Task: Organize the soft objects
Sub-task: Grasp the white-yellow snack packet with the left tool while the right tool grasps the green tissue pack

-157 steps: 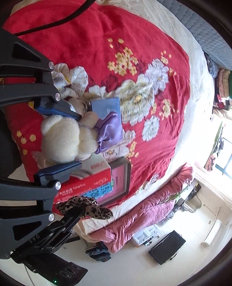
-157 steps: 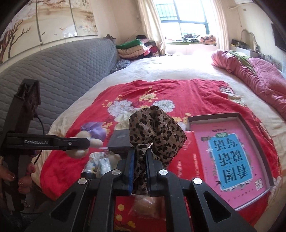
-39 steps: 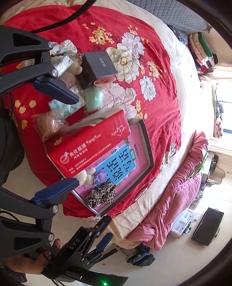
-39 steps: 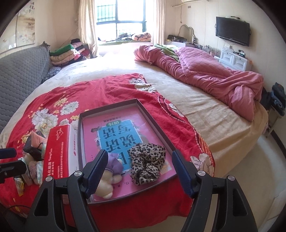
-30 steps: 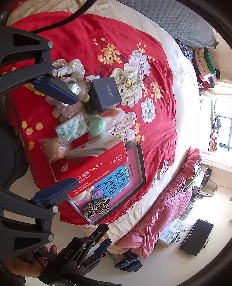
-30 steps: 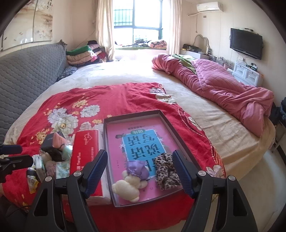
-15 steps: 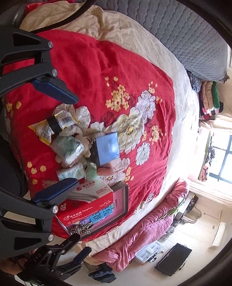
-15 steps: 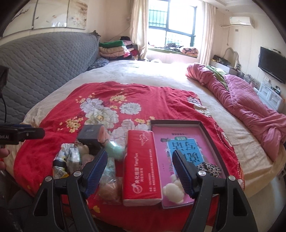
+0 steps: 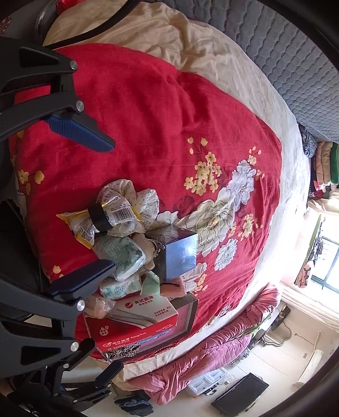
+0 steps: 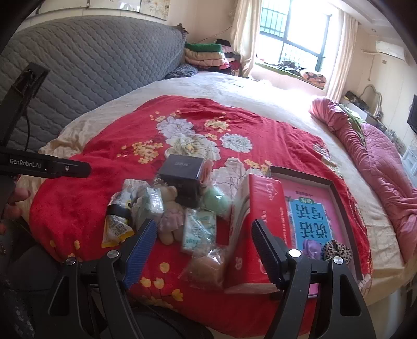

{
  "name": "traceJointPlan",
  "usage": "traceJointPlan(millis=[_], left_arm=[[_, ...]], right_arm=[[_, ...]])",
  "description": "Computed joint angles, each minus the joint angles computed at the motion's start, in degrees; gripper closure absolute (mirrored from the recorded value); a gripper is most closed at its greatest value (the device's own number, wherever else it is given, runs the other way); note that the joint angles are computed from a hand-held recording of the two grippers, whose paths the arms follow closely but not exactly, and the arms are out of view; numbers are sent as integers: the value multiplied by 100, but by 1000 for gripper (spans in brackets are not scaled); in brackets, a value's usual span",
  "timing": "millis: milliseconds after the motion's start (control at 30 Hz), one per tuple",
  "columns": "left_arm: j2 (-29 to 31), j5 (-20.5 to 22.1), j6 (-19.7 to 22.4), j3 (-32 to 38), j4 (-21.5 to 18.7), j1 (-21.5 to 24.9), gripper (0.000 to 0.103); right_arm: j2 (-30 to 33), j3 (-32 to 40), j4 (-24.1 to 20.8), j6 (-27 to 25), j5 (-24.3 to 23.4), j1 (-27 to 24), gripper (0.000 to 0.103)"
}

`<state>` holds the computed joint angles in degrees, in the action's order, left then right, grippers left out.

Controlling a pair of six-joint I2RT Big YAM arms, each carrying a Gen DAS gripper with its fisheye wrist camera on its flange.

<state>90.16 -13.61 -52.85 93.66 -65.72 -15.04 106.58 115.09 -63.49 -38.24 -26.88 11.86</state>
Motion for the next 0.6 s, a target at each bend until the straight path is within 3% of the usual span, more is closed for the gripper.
traceJointPlan(millis=[300, 600], left_arm=[[-2, 432, -258, -407, 282, 105, 19], [86, 1173, -581, -809, 1010, 217, 19]], right_arm=[[11, -192, -188, -266, 1, 182, 27], [342, 35, -405, -302, 142, 333, 27]])
